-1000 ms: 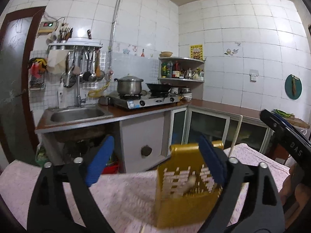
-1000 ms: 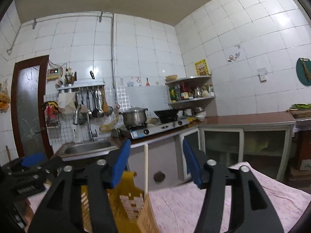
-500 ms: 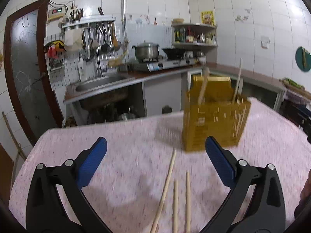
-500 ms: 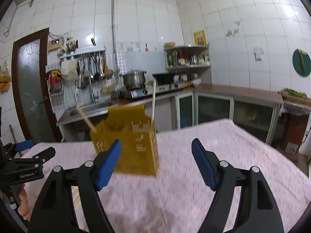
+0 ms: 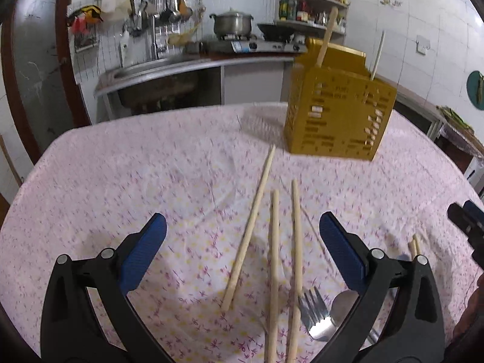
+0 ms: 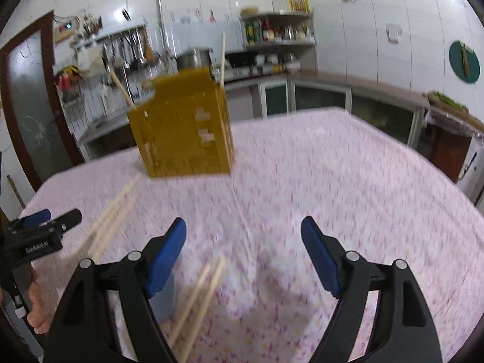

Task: Organize utensils
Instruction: 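Lower the left tool and grasp another wooden chopstick on the cloth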

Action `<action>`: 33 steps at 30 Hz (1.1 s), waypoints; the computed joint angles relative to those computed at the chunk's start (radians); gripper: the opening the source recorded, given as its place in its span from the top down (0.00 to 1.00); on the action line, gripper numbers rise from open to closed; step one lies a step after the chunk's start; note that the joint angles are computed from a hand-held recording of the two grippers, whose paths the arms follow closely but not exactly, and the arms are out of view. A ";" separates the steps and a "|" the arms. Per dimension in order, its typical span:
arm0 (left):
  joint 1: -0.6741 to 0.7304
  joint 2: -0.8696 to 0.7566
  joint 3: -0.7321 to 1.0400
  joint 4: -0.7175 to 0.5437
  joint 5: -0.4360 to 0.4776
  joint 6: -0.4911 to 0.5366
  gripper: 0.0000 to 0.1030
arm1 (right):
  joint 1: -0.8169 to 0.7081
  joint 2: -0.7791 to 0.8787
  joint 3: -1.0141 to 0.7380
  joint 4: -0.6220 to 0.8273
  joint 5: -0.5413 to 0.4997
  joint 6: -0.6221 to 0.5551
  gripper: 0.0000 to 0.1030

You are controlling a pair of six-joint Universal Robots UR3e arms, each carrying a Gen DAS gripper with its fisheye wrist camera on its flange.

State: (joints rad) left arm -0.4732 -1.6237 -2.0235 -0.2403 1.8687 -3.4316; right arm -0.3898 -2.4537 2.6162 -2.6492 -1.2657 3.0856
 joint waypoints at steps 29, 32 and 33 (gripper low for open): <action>0.075 -0.119 0.116 -0.159 -0.194 0.037 0.70 | 0.117 0.209 -0.103 0.155 -0.042 -0.042 0.58; 0.075 -0.119 0.116 -0.159 -0.193 0.035 0.73 | 0.026 0.132 -0.092 0.253 0.044 -0.097 0.60; 0.075 -0.119 0.116 -0.159 -0.189 0.034 0.75 | 0.002 0.109 -0.091 0.282 0.064 -0.107 0.61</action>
State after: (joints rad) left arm -0.3984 -1.7425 -1.9078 -0.3994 1.6798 -3.3977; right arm -0.3879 -2.3449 2.5253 -2.3669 -1.2018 2.9784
